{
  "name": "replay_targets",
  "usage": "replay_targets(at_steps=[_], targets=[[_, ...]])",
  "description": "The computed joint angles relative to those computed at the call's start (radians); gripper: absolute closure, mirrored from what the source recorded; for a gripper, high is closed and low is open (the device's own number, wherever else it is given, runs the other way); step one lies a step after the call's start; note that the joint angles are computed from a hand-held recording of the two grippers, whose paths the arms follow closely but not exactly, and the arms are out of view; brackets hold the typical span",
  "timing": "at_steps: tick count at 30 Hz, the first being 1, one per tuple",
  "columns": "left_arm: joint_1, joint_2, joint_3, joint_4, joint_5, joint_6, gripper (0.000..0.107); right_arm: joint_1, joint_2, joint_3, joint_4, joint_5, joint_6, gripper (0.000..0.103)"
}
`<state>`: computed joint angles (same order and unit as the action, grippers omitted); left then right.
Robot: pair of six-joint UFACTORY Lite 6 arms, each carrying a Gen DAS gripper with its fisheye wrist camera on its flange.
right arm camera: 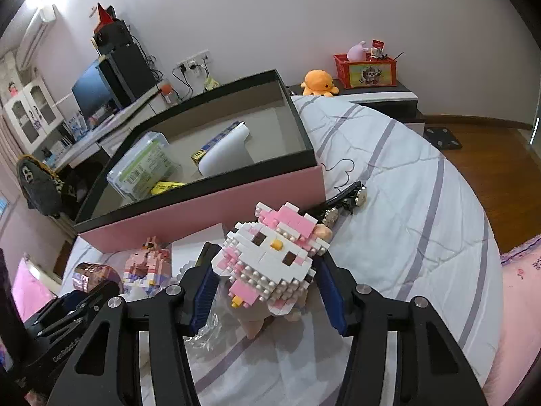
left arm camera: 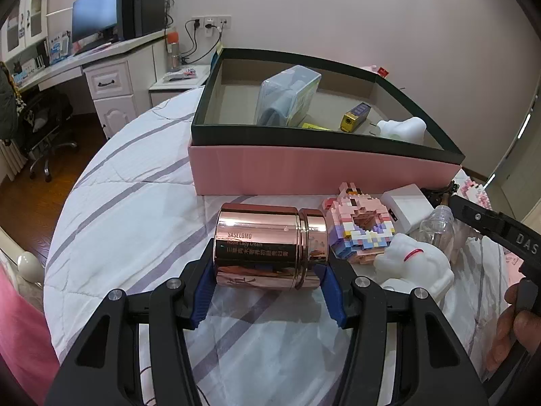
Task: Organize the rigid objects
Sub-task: 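Grasp the rose-gold canister with the left gripper while the right grasps the block figure, then carry the canister with the left gripper while the right carries the block figure over the box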
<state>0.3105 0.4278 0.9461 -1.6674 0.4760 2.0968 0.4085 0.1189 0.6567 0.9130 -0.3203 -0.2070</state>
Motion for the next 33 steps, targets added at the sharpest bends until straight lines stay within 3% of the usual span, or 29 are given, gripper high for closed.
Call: replay_targets(at_steps=[9,22,29,33], targets=[[0.013,-0.040,-0.034,0.002,0.010,0.012,0.052,0.042,-0.134,-0.088,0.027,-0.041,-0.033,0.052],[0.077,-0.195,-0.066,0.152,0.080,-0.115,0.052,0.126,-0.241,-0.051,0.260,-0.006,-0.306,0.052],[0.064,-0.218,0.058,0.254,0.124,-0.273,0.052,0.082,-0.211,0.044,0.303,0.057,-0.437,0.052],[0.004,-0.161,0.199,0.278,0.097,-0.354,0.052,0.021,-0.128,0.174,0.383,0.109,-0.601,0.052]])
